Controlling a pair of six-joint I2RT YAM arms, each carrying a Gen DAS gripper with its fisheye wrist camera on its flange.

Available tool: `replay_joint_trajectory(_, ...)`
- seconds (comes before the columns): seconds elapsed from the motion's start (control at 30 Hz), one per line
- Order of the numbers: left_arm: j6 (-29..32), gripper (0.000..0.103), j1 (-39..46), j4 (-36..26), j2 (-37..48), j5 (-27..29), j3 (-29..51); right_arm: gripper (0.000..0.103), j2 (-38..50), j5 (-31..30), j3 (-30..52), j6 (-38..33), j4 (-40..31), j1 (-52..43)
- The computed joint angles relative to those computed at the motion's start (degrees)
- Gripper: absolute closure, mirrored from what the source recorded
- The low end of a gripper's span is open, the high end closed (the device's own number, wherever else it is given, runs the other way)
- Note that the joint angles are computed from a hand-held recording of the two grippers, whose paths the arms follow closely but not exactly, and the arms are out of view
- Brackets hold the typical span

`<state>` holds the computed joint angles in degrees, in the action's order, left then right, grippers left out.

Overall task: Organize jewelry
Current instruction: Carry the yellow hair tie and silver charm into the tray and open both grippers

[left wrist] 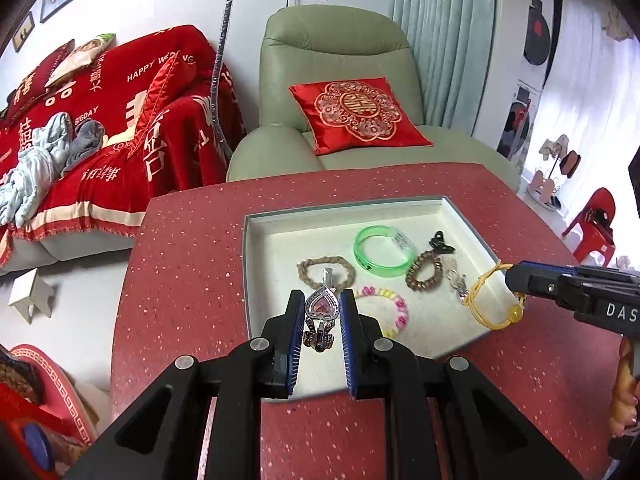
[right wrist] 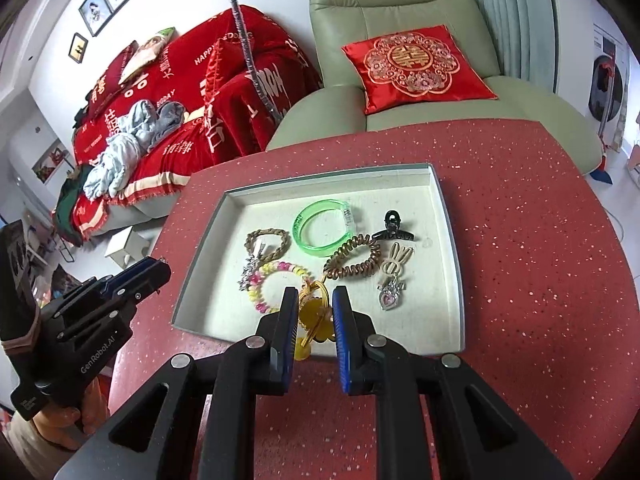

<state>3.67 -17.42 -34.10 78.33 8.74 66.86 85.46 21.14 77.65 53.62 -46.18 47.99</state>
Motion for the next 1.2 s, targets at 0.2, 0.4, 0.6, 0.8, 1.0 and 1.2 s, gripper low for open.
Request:
replay_joint_trajectory(0.2, -1.6, 0.067, -0.9, -0.2, 6.3, -1.4, 5.8, 0.084, 1.4, -2.7, 0.0, -2.0, 1.9, -4.2)
replay_joint_trajectory(0.4, -2.4, 0.067, -2.1, 0.4, 10.7, -3.1, 9.7, 0.084, 3.5, -4.7, 1.3, -4.3, 2.7, -7.0)
replay_joint_trajectory(0.6, -2.7, 0.067, -3.1, 2.4, 12.4, -4.3, 6.1, 0.084, 4.6, -9.1, -3.2, -3.0, 7.3, -8.4)
replay_joint_trajectory(0.8, -2.6, 0.067, -4.2, 4.6, 13.3, -6.1, 3.1, 0.084, 7.5, -11.5, -5.1, -3.0, 10.2, -8.8)
replay_joint_trajectory(1.0, -2.8, 0.067, -5.7, 6.2, 14.6, -8.0, 2.1, 0.084, 10.3, -10.8, -4.2, -3.4, 10.8, -9.4)
replay_joint_trajectory(1.2, -2.8, 0.067, -6.0, 6.7, 15.7, -8.7, 2.0, 0.084, 11.5, -8.3, -3.6, -4.1, 9.8, -10.2)
